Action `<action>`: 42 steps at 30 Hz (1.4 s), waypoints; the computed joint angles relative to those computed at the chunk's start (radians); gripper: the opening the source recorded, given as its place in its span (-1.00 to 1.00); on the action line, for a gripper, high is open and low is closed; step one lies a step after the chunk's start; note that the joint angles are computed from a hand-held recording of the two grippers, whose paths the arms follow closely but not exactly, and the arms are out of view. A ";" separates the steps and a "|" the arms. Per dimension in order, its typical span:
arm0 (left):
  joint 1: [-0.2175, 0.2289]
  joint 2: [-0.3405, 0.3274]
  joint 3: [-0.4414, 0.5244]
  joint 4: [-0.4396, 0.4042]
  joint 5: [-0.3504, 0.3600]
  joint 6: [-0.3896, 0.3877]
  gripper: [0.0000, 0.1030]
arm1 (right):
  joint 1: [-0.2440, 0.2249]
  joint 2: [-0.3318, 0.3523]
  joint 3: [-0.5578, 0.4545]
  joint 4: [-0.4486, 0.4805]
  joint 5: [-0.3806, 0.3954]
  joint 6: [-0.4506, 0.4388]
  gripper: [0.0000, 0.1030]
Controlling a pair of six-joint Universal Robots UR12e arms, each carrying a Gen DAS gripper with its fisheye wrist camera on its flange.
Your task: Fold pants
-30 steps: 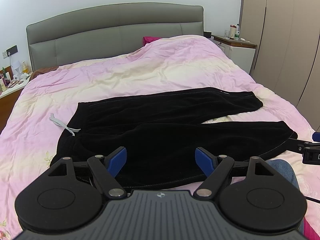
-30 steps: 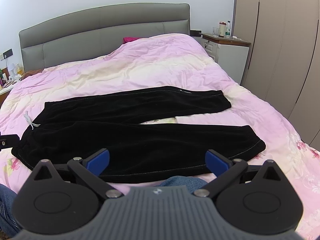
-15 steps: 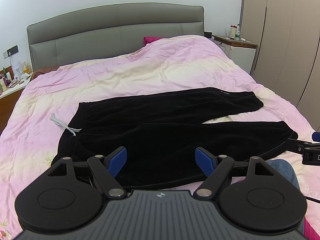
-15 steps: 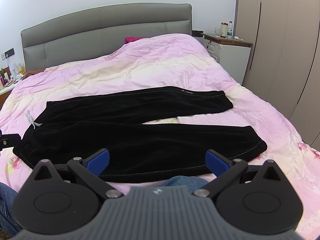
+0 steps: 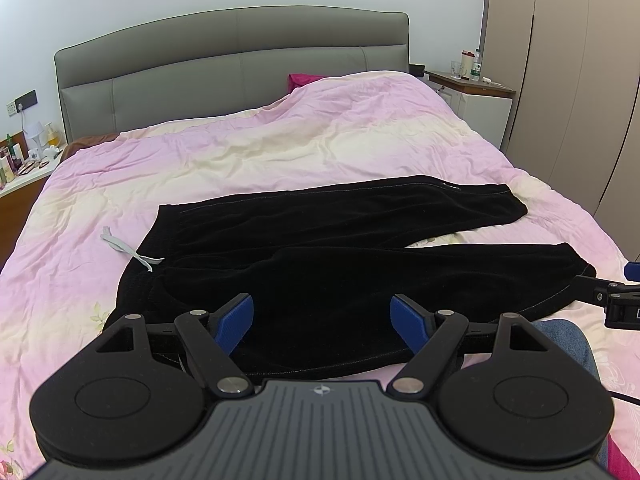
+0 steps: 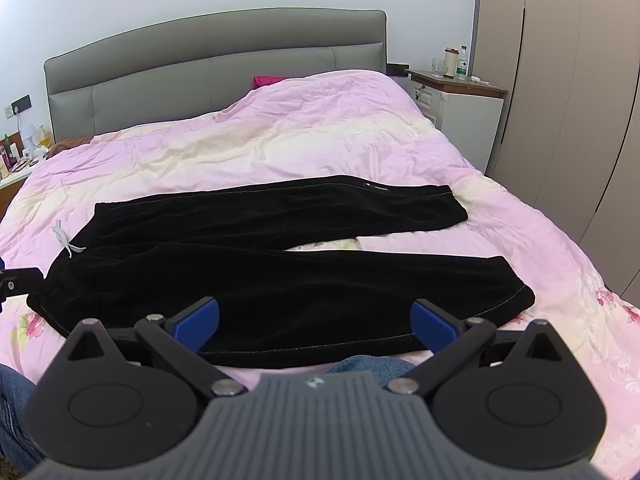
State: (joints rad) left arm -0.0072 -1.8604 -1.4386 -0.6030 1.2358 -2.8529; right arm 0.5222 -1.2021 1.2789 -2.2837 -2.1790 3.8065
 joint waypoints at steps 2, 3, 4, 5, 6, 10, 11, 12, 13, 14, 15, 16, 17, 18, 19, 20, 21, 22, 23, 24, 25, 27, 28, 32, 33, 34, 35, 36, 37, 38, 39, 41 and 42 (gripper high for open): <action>0.000 0.000 0.000 0.001 0.000 -0.002 0.77 | -0.001 -0.001 0.001 0.000 0.001 0.000 0.91; 0.000 0.000 0.000 0.001 0.001 -0.003 0.77 | -0.001 -0.001 0.001 0.000 0.001 0.000 0.91; -0.001 0.001 0.000 0.001 0.001 -0.004 0.77 | -0.001 -0.001 0.001 0.000 0.003 0.001 0.91; 0.000 0.000 0.001 0.001 0.000 -0.005 0.77 | -0.001 -0.001 0.001 -0.001 0.003 0.001 0.91; 0.000 0.000 0.002 0.001 0.001 -0.003 0.77 | 0.000 0.000 0.001 0.000 0.002 0.001 0.90; 0.005 -0.006 0.010 0.001 -0.008 0.026 0.77 | -0.004 -0.001 0.003 -0.004 0.002 -0.005 0.90; 0.006 -0.009 0.017 -0.006 -0.008 0.038 0.77 | -0.005 -0.003 0.008 -0.013 0.005 -0.011 0.90; 0.007 -0.014 0.022 -0.009 -0.006 0.048 0.77 | -0.007 -0.004 0.009 -0.017 0.008 -0.015 0.90; 0.010 -0.018 0.029 -0.012 -0.004 0.061 0.77 | -0.010 -0.004 0.010 -0.022 0.010 -0.021 0.90; 0.010 -0.024 0.039 -0.018 -0.001 0.078 0.77 | -0.014 -0.005 0.013 -0.032 0.014 -0.031 0.90; 0.012 -0.031 0.049 -0.022 0.000 0.100 0.77 | -0.019 -0.007 0.018 -0.047 0.020 -0.046 0.90; 0.015 -0.038 0.058 -0.023 -0.002 0.120 0.77 | -0.024 -0.010 0.027 -0.070 0.026 -0.066 0.90; 0.018 -0.047 0.071 -0.026 -0.008 0.145 0.76 | -0.032 -0.015 0.040 -0.106 0.033 -0.093 0.90; 0.023 -0.056 0.084 -0.032 -0.016 0.176 0.71 | -0.039 -0.019 0.053 -0.144 0.036 -0.121 0.90; 0.028 -0.066 0.100 -0.043 -0.022 0.205 0.65 | -0.051 -0.024 0.070 -0.191 0.039 -0.156 0.90; 0.031 -0.077 0.117 -0.054 -0.023 0.230 0.63 | -0.063 -0.029 0.088 -0.241 0.042 -0.195 0.90; 0.036 -0.088 0.133 -0.065 -0.026 0.252 0.61 | -0.073 -0.031 0.102 -0.282 0.040 -0.235 0.90; 0.039 -0.100 0.149 -0.072 -0.021 0.285 0.59 | -0.083 -0.032 0.110 -0.306 0.037 -0.275 0.90; 0.042 -0.111 0.165 -0.083 -0.017 0.322 0.57 | -0.097 -0.033 0.116 -0.316 0.040 -0.323 0.90; 0.045 -0.122 0.177 -0.084 -0.012 0.366 0.55 | -0.108 -0.034 0.121 -0.322 0.051 -0.361 0.82; 0.047 -0.131 0.182 -0.076 -0.004 0.415 0.55 | -0.127 -0.035 0.129 -0.338 0.074 -0.416 0.69; 0.054 -0.151 0.202 -0.094 0.010 0.525 0.55 | -0.156 -0.039 0.142 -0.347 0.121 -0.485 0.52; 0.055 -0.162 0.214 -0.109 0.026 0.579 0.55 | -0.176 -0.041 0.148 -0.338 0.148 -0.511 0.39; 0.055 -0.203 0.249 -0.168 0.142 0.751 0.55 | -0.238 -0.043 0.158 -0.244 0.234 -0.544 -0.02; 0.055 -0.215 0.255 -0.177 0.174 0.788 0.55 | -0.251 -0.042 0.162 -0.219 0.247 -0.554 -0.10; 0.055 -0.225 0.259 -0.187 0.200 0.825 0.55 | -0.263 -0.041 0.165 -0.189 0.260 -0.569 -0.15; 0.055 -0.236 0.265 -0.203 0.230 0.870 0.55 | -0.273 -0.040 0.166 -0.161 0.268 -0.588 -0.16; 0.052 -0.243 0.262 -0.202 0.256 0.912 0.55 | -0.284 -0.037 0.169 -0.131 0.280 -0.614 -0.17; 0.051 -0.252 0.258 -0.195 0.280 0.967 0.55 | -0.293 -0.036 0.171 -0.106 0.289 -0.637 -0.17; 0.050 -0.260 0.256 -0.193 0.298 1.015 0.55 | -0.301 -0.034 0.172 -0.075 0.302 -0.661 -0.18; 0.048 -0.270 0.257 -0.197 0.315 1.056 0.55 | -0.310 -0.032 0.176 -0.049 0.321 -0.685 -0.18; 0.043 -0.287 0.254 -0.191 0.352 1.134 0.55 | -0.322 -0.026 0.173 0.006 0.345 -0.735 -0.18; 0.039 -0.294 0.251 -0.184 0.369 1.173 0.55 | -0.327 -0.023 0.169 0.036 0.354 -0.758 -0.18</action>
State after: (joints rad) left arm 0.0323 -2.1542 -1.1880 -0.7874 1.6047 -1.6799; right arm 0.1957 -1.2249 1.4482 -2.2475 -1.8250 3.0484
